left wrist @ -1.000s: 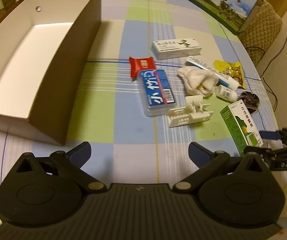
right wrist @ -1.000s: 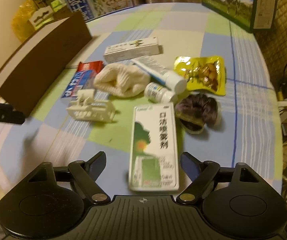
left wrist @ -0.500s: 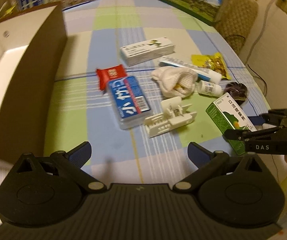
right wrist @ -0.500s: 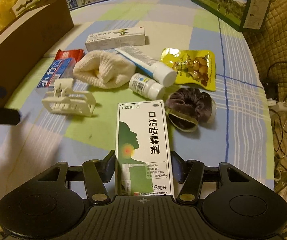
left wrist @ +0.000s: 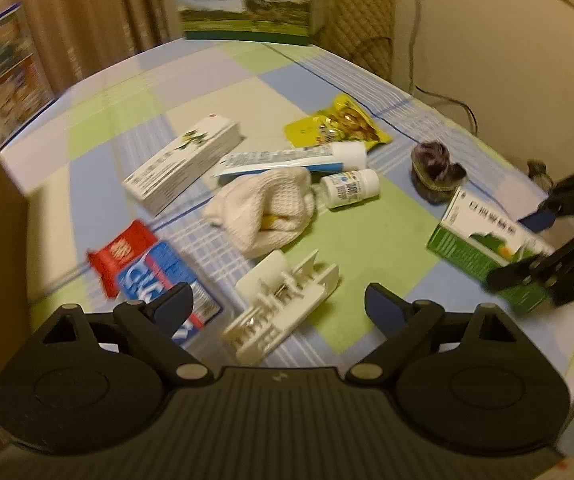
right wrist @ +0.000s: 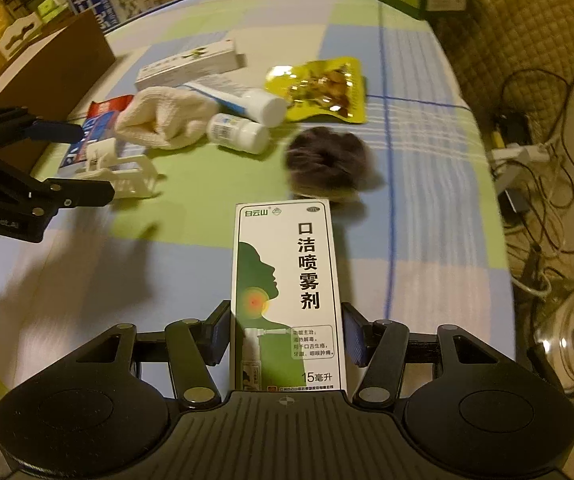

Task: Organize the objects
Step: 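Grasp the white plastic clip holder with the left gripper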

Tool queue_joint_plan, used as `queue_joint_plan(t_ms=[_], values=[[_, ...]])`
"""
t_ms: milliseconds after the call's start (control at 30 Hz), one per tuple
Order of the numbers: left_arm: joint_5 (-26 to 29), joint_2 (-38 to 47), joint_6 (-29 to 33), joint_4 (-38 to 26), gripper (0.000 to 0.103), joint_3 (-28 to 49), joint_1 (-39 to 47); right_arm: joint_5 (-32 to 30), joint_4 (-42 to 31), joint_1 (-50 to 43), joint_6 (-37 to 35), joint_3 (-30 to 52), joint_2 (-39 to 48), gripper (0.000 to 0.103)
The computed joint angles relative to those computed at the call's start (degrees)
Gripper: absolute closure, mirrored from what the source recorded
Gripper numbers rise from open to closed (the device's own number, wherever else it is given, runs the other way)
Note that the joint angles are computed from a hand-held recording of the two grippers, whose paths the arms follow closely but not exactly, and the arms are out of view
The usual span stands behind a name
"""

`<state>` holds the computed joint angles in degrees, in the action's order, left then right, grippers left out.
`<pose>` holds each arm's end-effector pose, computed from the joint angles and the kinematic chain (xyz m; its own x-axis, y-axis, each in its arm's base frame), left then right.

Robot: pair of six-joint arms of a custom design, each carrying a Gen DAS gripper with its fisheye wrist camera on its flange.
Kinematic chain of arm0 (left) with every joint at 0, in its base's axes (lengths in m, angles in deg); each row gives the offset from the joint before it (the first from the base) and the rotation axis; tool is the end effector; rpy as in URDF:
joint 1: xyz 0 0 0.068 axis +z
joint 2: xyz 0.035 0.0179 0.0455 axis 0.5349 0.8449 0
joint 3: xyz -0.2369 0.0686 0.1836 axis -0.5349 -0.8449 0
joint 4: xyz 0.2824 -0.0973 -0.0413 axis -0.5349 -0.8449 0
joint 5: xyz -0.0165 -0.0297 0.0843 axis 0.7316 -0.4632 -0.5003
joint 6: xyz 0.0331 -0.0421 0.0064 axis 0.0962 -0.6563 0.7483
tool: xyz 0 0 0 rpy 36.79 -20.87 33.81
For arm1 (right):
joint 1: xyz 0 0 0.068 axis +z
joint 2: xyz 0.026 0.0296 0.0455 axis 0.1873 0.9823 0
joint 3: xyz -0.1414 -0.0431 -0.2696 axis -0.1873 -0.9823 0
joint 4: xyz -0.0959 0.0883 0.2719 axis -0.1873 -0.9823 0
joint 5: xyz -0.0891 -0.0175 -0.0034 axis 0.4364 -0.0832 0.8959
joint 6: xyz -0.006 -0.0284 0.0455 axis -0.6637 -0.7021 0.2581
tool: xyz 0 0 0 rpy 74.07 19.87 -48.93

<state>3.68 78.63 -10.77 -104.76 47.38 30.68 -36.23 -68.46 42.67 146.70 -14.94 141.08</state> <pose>0.4046 -0.0315 0.0953 -0.1715 0.7886 -0.5905 0.9678 0.2470 0.0487 0.1752 0.0959 0.1001 -0.7758 0.4668 -0.4246 0.4619 0.8785 0.1219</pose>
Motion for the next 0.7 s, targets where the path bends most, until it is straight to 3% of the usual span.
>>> queue_joint_plan(t_ms=[133,333,467,633,700], values=[[0.31,0.96,2.91,-0.06,0.015,0.2,-1.63,0.22,-1.78,-0.05,1.53,-1.34,-2.68,0.05],[-1.97,1.5,2.64,-2.98,0.036,0.93,-2.39,-0.12,-2.18,-0.66,1.52,-2.57,-4.76,0.05],[-3.69,0.71,-0.86,-5.64,0.045,0.57,-2.01,-0.51,-2.01,-1.23,0.58,-2.61,-4.91,0.05],[-5.39,-0.45,-7.41,-5.76,0.048,-1.42,-1.7,-0.95,-1.23,-2.25,-1.0,-2.56,-4.45,0.05],[-6.1,-1.2,-9.63,-4.3,0.057,-2.62,-1.84,-1.24,-1.01,-2.77,-1.72,-2.52,-4.36,0.05]])
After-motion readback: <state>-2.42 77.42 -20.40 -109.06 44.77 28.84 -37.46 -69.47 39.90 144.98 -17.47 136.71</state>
